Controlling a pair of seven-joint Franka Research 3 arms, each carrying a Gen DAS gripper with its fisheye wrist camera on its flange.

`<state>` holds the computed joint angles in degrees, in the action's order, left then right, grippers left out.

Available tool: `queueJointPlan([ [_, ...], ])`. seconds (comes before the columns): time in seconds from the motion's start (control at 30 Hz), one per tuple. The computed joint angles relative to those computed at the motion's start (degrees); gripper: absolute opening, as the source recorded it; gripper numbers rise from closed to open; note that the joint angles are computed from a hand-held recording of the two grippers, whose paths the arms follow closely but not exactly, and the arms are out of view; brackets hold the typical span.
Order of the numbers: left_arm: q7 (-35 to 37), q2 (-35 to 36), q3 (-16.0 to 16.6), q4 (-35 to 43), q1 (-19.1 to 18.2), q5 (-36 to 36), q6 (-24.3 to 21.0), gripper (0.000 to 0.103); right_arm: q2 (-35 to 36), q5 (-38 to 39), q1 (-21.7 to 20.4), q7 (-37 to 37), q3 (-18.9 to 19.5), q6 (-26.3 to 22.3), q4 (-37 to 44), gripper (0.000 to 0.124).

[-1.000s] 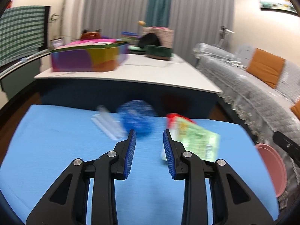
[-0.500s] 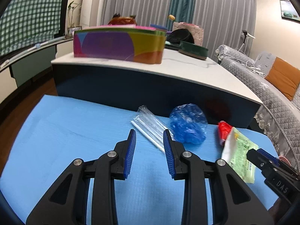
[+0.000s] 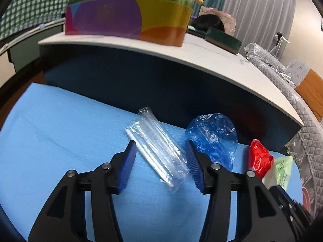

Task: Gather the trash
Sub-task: 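Grasp the green snack packet with the right gripper while the left gripper grasps the clear plastic tubes, then carry the green packet and clear tubes over the pink bin with both grippers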

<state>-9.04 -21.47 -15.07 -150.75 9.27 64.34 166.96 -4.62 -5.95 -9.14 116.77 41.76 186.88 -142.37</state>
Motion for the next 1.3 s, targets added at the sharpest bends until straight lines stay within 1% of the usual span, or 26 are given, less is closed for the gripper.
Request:
queueJointPlan([
  [0.03,1.84,0.62,0.40,0.37,-0.95,-1.97,-1.24,0.051,0.31,-0.12,2.96,-0.37,-3.10,0.03,0.09,0.006],
  [0.1,6.29,1.90,1.98,0.63,-2.97,-6.52,-2.29,0.051,-0.22,1.12,5.07,-1.72,-5.16,0.74,-0.71,0.005],
  [0.17,8.66,2.10,2.15,0.64,-3.66,-8.78,-3.03,0.049,-0.62,2.73,10.51,-3.75,-10.52,1.20,-1.50,0.004],
  [0.2,8.98,2.03,1.99,0.46,-3.66,-9.33,-3.28,0.037,-1.11,3.38,13.65,-4.63,-13.69,1.42,-2.14,0.004],
  [0.23,9.99,2.03,2.27,0.24,-4.03,-10.58,-3.39,0.030,-1.49,4.01,16.45,-5.32,-16.48,1.61,-2.62,0.003],
  [0.27,11.37,2.19,2.66,0.15,-4.45,-12.02,-3.44,0.020,-1.91,4.50,19.91,-5.97,-19.99,1.84,-3.14,0.003],
  [0.3,12.17,1.90,2.72,-0.22,-4.47,-12.74,-3.52,0.005,-2.46,5.00,22.37,-6.55,-22.51,2.04,-3.70,0.002],
  [0.33,12.52,1.35,2.56,-0.68,-4.30,-13.10,-3.63,0.001,-3.25,5.53,24.04,-7.17,-24.25,2.08,-4.31,0.002],
  [0.4,11.69,-0.22,1.85,-1.76,-3.31,-12.93,-3.54,0.001,-4.77,6.71,26.31,-8.41,-26.56,2.12,-5.40,0.002],
  [0.47,10.99,-2.55,1.25,-3.32,-2.58,-13.01,-3.57,0.001,-6.69,8.03,27.54,-9.66,-27.76,1.95,-6.65,0.002],
  [0.53,10.82,-4.37,0.97,-4.91,-2.15,-13.37,-2.45,0.000,-8.78,9.27,28.49,-11.07,-28.72,1.83,-8.03,0.002],
  [0.57,10.45,-5.57,0.56,-5.78,-1.69,-13.33,-1.75,0.000,-9.99,9.99,28.35,-11.64,-28.58,1.82,-8.82,0.002],
  [0.6,10.14,-7.41,-0.20,-6.83,-1.42,-13.33,-1.74,0.000,-11.52,10.79,28.50,-12.15,-28.77,1.58,-9.77,0.002],
  [0.67,11.31,-9.46,-0.97,-7.53,-1.81,-14.38,-2.55,0.000,-13.94,12.39,29.98,-13.33,-30.39,0.91,-11.26,0.001],
  [0.87,17.06,-17.63,-2.11,-9.12,-5.30,-18.80,-6.51,0.000,-22.08,16.87,30.83,-16.93,-31.92,-0.69,-15.57,0.001],
  [0.93,19.45,-20.03,-2.33,-9.39,-7.18,-20.55,-8.10,0.000,-25.16,18.06,30.72,-17.78,-32.04,-1.33,-16.89,0.001],
  [1.1,24.01,-24.11,-3.93,-8.85,-11.04,-23.88,-12.17,0.000,-32.38,19.91,30.06,-19.09,-31.74,-3.24,-20.18,0.001],
  [1.3,26.06,-27.96,-6.21,-9.04,-14.69,-25.87,-14.21,0.000,-39.97,20.75,28.85,-19.23,-31.10,-5.91,-23.90,0.001],
])
